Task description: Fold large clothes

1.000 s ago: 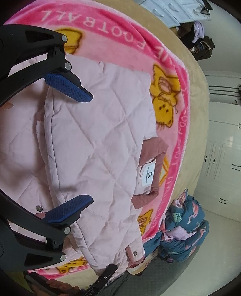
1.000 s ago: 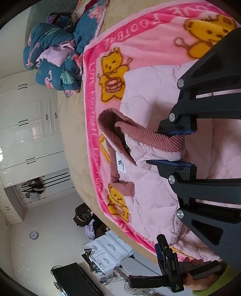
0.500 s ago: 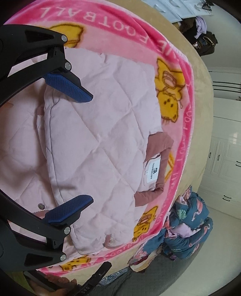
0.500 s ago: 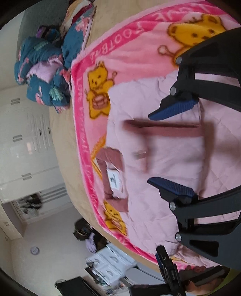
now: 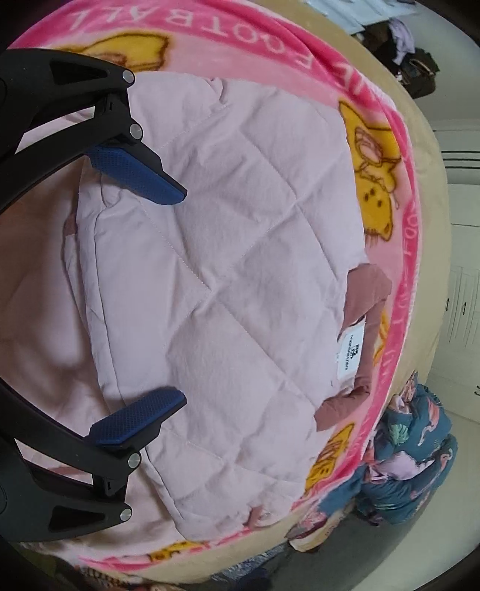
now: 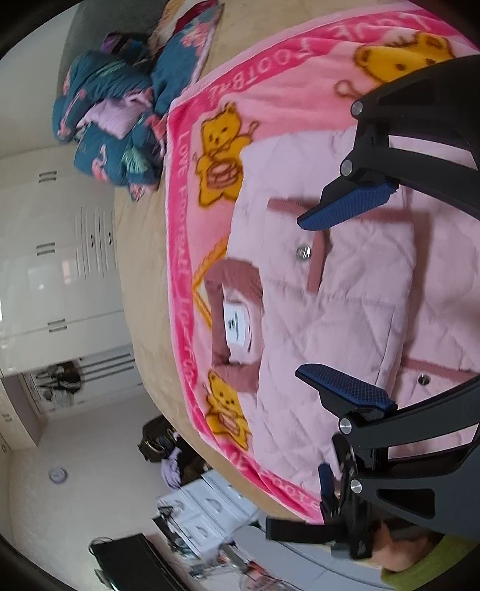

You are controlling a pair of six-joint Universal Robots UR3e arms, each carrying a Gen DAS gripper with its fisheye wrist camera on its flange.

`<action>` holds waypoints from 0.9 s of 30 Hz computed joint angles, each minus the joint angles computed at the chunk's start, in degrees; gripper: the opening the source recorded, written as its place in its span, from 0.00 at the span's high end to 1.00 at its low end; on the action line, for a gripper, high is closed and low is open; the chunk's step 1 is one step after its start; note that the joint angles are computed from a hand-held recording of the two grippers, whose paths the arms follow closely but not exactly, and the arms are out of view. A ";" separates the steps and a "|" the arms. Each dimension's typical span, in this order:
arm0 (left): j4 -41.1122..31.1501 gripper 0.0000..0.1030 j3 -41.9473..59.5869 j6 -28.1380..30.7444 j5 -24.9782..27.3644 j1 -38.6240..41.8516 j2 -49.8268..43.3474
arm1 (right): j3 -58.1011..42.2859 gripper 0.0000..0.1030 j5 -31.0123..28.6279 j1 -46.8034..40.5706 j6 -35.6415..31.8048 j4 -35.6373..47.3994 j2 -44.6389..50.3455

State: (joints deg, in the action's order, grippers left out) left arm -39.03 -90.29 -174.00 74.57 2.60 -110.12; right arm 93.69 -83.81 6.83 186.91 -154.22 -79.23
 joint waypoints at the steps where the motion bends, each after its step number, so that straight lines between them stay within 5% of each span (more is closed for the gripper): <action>1: 0.47 0.09 -0.30 -0.20 -0.08 0.11 -0.16 | -1.11 0.26 -0.56 0.70 -0.14 0.41 0.76; 14: 1.95 0.09 -1.79 -0.68 -2.17 1.42 -0.51 | -26.21 0.21 -7.20 7.62 -2.08 19.79 23.13; 27: 2.32 0.09 -0.73 -0.91 -0.84 0.55 -1.39 | -21.91 0.12 -5.54 6.68 -1.41 13.69 24.98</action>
